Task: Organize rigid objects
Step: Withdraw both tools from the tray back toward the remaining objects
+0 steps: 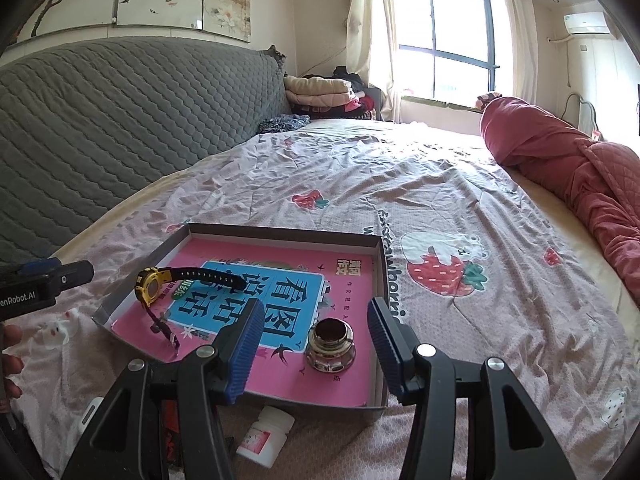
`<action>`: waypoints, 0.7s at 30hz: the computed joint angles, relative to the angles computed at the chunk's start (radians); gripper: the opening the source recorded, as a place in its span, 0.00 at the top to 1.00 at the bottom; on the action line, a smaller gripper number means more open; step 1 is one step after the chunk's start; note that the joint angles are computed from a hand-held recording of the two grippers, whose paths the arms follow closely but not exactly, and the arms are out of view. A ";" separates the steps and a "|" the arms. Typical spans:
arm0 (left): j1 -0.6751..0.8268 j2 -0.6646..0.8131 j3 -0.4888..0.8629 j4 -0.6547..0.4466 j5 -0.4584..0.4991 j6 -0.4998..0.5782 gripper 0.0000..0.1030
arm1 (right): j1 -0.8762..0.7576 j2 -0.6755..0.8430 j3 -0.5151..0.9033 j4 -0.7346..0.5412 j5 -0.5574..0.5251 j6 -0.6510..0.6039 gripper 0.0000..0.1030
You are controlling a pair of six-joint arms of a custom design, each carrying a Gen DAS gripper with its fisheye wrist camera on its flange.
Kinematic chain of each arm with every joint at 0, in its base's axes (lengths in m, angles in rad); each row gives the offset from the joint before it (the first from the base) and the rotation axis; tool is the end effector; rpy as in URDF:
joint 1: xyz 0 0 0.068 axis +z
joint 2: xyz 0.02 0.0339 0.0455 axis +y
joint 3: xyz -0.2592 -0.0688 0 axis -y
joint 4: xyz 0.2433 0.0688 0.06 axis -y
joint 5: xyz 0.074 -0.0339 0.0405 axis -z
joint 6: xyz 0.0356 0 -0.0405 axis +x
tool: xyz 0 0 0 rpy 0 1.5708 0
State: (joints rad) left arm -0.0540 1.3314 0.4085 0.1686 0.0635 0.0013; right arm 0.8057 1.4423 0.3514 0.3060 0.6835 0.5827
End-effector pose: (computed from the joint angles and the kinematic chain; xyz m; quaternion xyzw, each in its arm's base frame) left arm 0.2326 -0.0148 0.1325 0.0380 0.9167 -0.0396 0.3959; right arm 0.1715 0.1462 0.1106 0.0307 0.8792 -0.0071 0.4753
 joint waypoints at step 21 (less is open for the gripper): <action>-0.008 -0.158 -0.086 -0.095 0.001 0.014 0.28 | 0.134 -0.038 -0.009 -0.118 0.078 0.091 0.48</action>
